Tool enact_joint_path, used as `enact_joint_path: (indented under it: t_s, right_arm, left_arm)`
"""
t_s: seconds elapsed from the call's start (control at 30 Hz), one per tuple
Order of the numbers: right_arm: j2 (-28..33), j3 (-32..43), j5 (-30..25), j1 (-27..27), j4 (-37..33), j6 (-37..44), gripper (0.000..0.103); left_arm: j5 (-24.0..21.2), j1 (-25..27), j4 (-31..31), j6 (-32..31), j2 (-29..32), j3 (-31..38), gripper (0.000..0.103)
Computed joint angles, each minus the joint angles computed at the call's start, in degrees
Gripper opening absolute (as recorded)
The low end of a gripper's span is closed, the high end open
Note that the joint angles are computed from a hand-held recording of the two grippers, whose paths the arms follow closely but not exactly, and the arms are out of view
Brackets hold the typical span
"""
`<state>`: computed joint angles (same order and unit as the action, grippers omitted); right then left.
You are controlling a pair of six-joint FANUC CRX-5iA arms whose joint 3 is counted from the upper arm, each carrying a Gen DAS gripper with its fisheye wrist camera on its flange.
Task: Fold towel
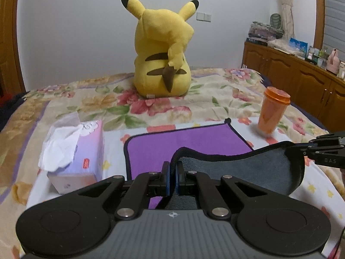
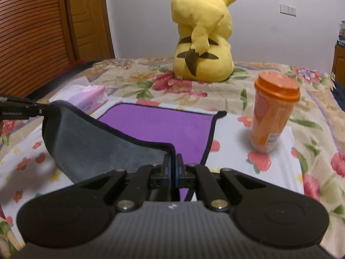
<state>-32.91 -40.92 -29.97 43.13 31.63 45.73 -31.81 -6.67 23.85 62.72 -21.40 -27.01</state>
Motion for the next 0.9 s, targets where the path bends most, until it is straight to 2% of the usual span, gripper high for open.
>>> enact_joint_path:
  t_s: [0.27,0.7,0.9]
  right_arm:
    - [3.76,2.6,1.6,-2.32,0.33,3.11,0.004]
    - [8.35,6.41,3.87,-5.43,3.27,5.28,0.004]
    - [11.83,8.31,6.03,-7.25,5.79,5.48,0.004]
  left_arm:
    - [2.51,-0.3,0.06,-0.68,2.36,1.22,0.008]
    - [2.31,-0.21,-1.86,0.57,6.46,7.08,0.008]
    - [2.57,-0.56,-3.93,3.24,9.21,10.47,0.008]
